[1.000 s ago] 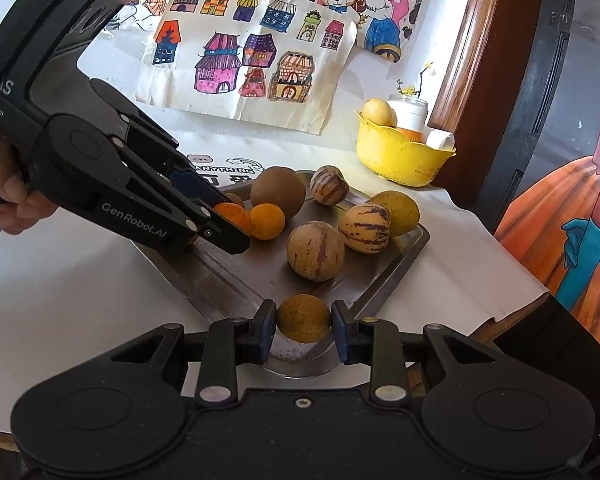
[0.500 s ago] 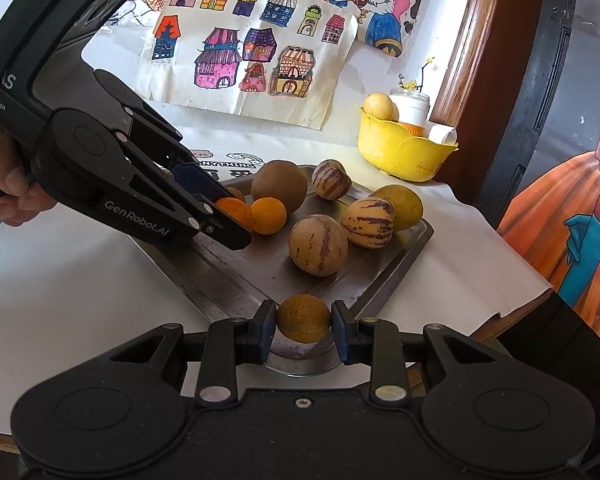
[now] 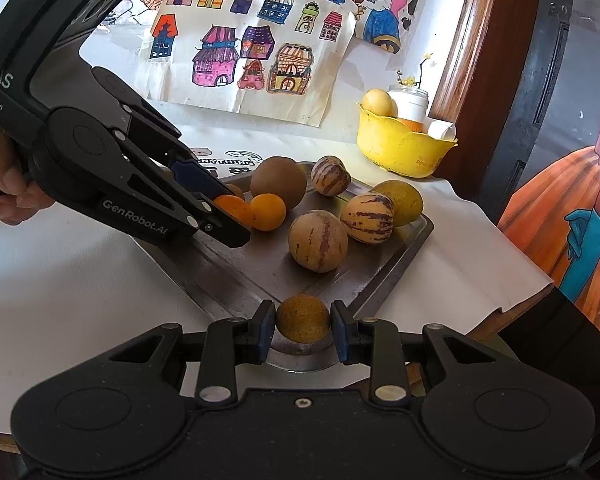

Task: Organize fruits
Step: 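Lower both fruits onto the tray and open both tools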

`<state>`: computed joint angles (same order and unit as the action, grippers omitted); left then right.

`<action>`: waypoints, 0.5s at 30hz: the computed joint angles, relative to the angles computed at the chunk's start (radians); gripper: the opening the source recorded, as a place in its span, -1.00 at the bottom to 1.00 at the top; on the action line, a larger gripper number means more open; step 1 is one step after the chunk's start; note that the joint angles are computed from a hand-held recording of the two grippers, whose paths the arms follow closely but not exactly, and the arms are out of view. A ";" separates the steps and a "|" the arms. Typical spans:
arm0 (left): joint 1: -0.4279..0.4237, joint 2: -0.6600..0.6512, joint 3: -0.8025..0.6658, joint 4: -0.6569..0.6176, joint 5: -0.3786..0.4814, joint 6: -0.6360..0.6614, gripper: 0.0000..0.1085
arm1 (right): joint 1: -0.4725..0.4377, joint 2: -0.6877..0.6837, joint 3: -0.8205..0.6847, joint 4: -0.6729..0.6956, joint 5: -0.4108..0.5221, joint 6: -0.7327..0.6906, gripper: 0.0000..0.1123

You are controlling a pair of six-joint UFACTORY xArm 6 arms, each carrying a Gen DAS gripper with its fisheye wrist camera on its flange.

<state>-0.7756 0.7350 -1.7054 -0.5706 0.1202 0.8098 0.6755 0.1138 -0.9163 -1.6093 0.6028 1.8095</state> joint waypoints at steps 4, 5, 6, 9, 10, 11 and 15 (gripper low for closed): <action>0.001 0.000 0.001 0.022 0.000 -0.014 -0.35 | 0.000 -0.004 0.004 -0.003 0.002 0.006 -0.41; 0.001 0.000 0.002 0.027 0.000 -0.016 -0.34 | 0.001 -0.004 0.005 -0.002 0.004 0.008 -0.41; 0.001 0.000 0.002 0.029 0.000 -0.016 -0.34 | 0.002 -0.005 0.005 -0.002 0.005 0.010 -0.41; 0.000 -0.002 0.005 0.029 0.000 -0.014 -0.34 | 0.004 -0.008 0.008 -0.001 0.010 0.014 -0.41; 0.000 -0.002 0.006 0.029 0.000 -0.015 -0.33 | 0.005 -0.009 0.010 0.000 0.012 0.016 -0.41; 0.000 -0.003 0.006 0.031 0.002 -0.015 -0.32 | 0.006 -0.011 0.012 0.001 0.014 0.018 -0.40; -0.002 -0.013 0.020 0.046 -0.012 -0.025 -0.28 | 0.012 -0.022 0.019 0.005 0.028 0.025 -0.37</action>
